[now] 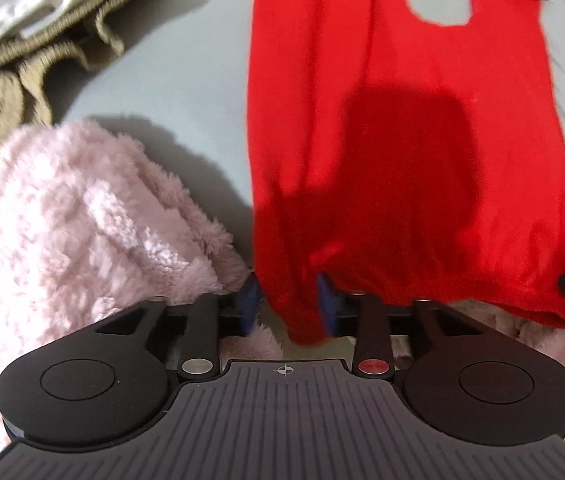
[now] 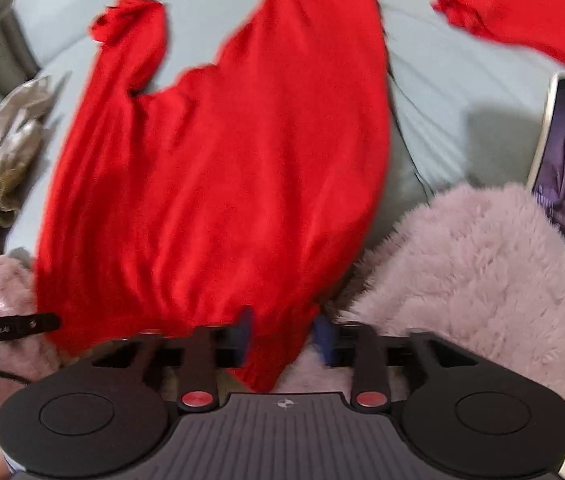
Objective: Fold clothes
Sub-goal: 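Release the hem and smooth the red top flat with both grippers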
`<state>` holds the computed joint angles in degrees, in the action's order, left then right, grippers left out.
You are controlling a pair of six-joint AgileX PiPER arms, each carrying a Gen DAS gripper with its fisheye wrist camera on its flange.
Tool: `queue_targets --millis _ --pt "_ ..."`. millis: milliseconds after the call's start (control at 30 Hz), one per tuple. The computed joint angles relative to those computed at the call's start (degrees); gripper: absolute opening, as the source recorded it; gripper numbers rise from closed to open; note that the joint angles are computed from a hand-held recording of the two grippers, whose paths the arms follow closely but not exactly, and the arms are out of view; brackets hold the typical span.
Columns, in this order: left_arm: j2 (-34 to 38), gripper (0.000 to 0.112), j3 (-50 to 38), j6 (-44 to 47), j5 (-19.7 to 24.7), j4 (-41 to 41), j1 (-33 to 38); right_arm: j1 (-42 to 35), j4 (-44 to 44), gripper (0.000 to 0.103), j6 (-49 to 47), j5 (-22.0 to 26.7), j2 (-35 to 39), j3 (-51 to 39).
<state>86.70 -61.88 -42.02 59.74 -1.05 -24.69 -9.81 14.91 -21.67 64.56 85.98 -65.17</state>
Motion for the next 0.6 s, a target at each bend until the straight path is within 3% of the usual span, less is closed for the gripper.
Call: queue_targets --millis 100,200,233,267,300,467,567,600 --pt "-3.95 0.057 -0.05 -5.29 1.65 4.68 -2.26 2.06 -1.76 0.049 -0.08 -0.76 -3.35 -0.05" --pt "-6.03 0.053 0.19 -8.20 -0.57 7.19 -3.40 2.27 0.29 0.045 -1.97 -2.49 -3.72 -0.82" --pt "-6.13 0.047 -0.09 -8.74 -1.71 7.96 -3.99 2.40 1.45 0.040 -3.50 -3.58 -3.30 -0.80" --pt "-5.56 0.038 -0.45 -7.47 -3.79 8.12 -3.95 2.83 2.47 0.019 -5.22 -4.47 -2.56 -0.77" --pt "-4.87 0.035 -0.71 -6.54 -4.96 7.98 -3.70 3.51 3.61 0.011 -6.82 -5.20 -1.48 -1.05" --pt "1.39 0.030 -2.99 -2.82 -11.34 6.00 0.52 8.35 6.88 0.013 -10.23 -11.18 4.49 -3.86" --pt "4.85 0.030 -3.32 -0.82 -16.61 4.98 2.96 10.38 7.78 0.031 -8.59 -15.81 9.40 -7.07" --pt "6.17 0.030 -3.95 -0.47 -17.52 5.27 3.44 11.11 7.07 0.032 -7.06 -17.04 11.54 -8.66"
